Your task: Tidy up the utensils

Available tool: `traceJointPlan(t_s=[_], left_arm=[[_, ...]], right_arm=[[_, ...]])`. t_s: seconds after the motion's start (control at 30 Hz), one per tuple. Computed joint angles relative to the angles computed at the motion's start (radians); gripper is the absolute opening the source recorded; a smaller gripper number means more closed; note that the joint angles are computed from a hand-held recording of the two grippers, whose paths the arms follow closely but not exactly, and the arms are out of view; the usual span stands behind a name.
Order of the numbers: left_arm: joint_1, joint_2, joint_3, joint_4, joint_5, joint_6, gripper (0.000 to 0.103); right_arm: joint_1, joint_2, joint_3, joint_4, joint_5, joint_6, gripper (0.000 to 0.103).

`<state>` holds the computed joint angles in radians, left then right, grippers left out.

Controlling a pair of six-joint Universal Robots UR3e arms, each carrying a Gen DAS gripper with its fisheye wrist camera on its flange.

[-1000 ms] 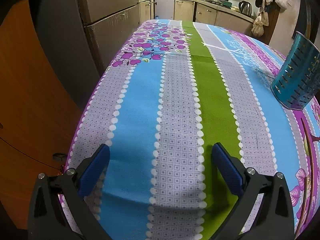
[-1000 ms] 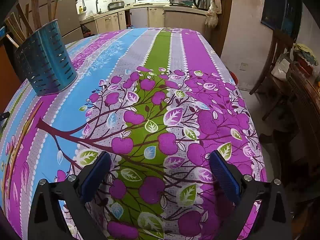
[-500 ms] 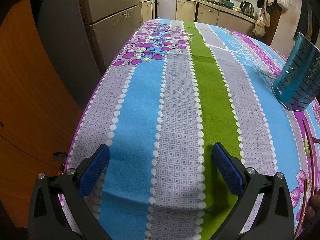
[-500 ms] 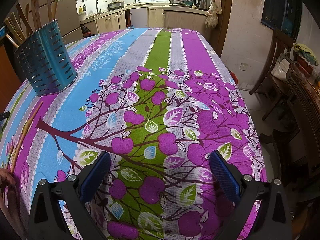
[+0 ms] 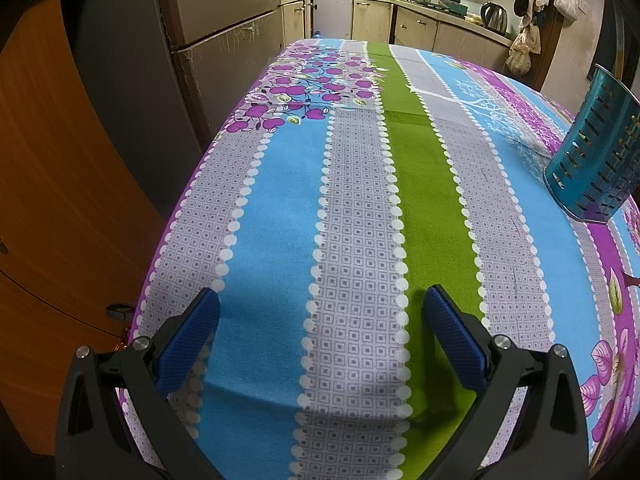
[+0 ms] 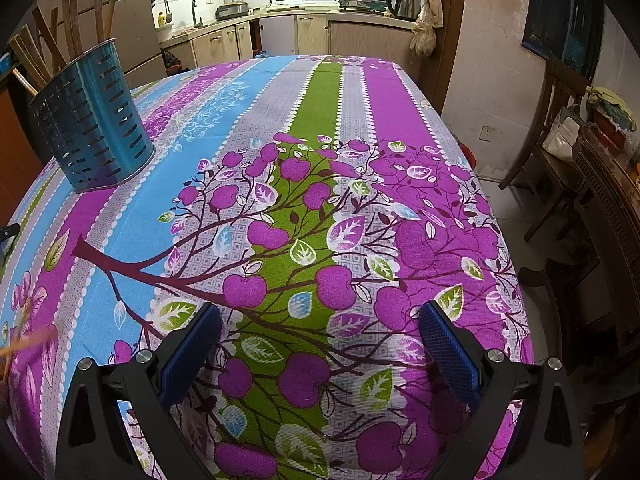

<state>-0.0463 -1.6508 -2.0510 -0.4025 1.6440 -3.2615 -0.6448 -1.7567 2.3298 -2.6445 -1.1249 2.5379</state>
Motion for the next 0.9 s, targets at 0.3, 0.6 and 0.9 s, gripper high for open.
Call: traceJointPlan(t_s=[0.3, 0.6, 0.9], left_arm=[[0.001, 0.0, 0.0, 0.0, -0.001, 0.001, 0.098], [0.0, -0.001, 0.001, -0.001, 0.0, 0.0, 0.098], [0.0, -0.002, 0.003, -0.001, 0.0, -0.001, 0.098]], right_arm=[[0.01, 0.006, 0.0, -0.011, -0.005, 0.01, 0.099], [0.006, 0.004, 0.0, -0.006, -0.003, 0.006, 0.099], [0.009, 0.006, -0.002, -0.008, -0.005, 0.009, 0.099]])
